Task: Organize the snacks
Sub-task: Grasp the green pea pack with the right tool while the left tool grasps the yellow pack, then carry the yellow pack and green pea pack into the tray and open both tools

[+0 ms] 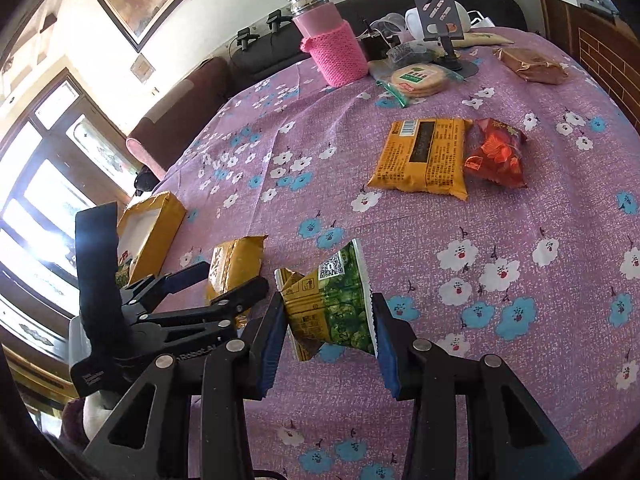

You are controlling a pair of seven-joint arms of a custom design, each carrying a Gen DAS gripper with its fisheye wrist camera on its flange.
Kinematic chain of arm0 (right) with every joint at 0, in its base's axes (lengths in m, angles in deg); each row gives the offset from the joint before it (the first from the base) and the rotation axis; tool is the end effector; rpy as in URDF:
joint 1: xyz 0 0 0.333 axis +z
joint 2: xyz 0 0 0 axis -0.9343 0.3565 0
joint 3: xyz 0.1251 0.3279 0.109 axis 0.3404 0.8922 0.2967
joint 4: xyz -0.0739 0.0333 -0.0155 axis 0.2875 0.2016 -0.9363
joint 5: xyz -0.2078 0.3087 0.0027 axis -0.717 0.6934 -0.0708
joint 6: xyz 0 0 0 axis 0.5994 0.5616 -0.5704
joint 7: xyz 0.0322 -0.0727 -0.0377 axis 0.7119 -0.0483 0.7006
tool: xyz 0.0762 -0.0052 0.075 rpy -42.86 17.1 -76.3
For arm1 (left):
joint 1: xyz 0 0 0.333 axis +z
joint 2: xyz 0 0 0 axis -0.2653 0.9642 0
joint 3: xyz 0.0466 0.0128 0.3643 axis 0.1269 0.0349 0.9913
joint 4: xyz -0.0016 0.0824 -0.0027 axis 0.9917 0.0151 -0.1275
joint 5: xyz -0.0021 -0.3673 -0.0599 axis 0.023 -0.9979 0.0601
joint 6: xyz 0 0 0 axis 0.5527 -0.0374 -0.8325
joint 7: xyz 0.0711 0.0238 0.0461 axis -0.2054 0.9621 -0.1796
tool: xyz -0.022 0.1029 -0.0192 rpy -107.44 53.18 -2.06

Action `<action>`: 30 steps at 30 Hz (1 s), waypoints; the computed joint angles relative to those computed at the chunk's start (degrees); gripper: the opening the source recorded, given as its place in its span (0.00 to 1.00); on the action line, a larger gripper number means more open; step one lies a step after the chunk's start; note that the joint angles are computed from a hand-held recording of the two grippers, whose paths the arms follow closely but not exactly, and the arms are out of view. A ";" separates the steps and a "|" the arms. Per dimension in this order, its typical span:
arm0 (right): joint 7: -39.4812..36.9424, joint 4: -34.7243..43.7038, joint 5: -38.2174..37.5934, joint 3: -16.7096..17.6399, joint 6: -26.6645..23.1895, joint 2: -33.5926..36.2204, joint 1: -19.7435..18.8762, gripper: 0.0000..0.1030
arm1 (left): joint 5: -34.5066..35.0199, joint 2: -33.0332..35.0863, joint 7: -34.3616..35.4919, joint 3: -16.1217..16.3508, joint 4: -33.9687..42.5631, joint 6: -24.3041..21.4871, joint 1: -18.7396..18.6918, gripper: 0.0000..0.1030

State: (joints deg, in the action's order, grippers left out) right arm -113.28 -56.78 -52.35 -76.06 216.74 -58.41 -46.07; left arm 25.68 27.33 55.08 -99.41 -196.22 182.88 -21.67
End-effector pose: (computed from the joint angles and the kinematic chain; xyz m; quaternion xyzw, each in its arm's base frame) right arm 0.4726 0.2848 0.3453 -0.4131 0.8390 -0.1540 0.3189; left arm 0.6273 -0.2823 0.3132 -0.3097 0.9021 -0.2866 0.0899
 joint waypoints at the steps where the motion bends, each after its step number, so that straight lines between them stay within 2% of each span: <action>1: -0.13 0.29 -0.21 0.10 -0.16 0.19 0.19 0.41 | -0.68 0.04 1.07 -1.72 0.04 -0.83 1.64 0.43; 3: -0.39 0.88 -0.60 0.30 -0.71 0.42 0.66 0.41 | -2.29 -0.45 1.60 -2.84 0.20 -2.80 3.29 0.41; 6: -0.41 1.96 -1.47 0.48 -0.36 0.85 0.94 0.41 | -6.35 -1.71 4.79 -5.85 -1.10 -2.93 6.82 0.41; 11: -4.48 4.26 0.72 0.84 -1.29 1.38 2.18 0.41 | -16.28 -4.29 12.78 -11.31 -3.09 -5.11 14.12 0.41; 16: -10.34 7.45 4.45 0.86 -1.54 2.49 3.83 0.40 | -27.92 -8.44 21.61 -14.20 -5.61 -6.14 20.65 0.41; 18: -13.65 9.54 6.53 0.75 -0.91 3.65 4.46 0.40 | -32.44 -9.99 24.81 -14.23 -6.17 -6.08 22.68 0.41; 20: -18.24 12.21 9.57 0.51 -0.11 5.35 5.10 0.40 | -35.77 -10.70 26.15 -12.98 -5.68 -6.37 23.80 0.41; 25: -33.51 22.19 20.00 1.34 1.13 12.13 6.13 0.40 | -40.01 -10.29 25.89 -7.20 -3.31 -4.86 23.28 0.41; 27: -41.41 27.60 25.37 3.03 0.88 15.91 5.73 0.40 | -39.59 -9.24 23.90 -3.82 -1.90 -4.03 21.72 0.41; 30: -54.46 37.29 33.95 6.81 -1.91 22.61 4.61 0.40 | -36.64 -7.47 18.78 2.10 0.18 -5.35 18.57 0.41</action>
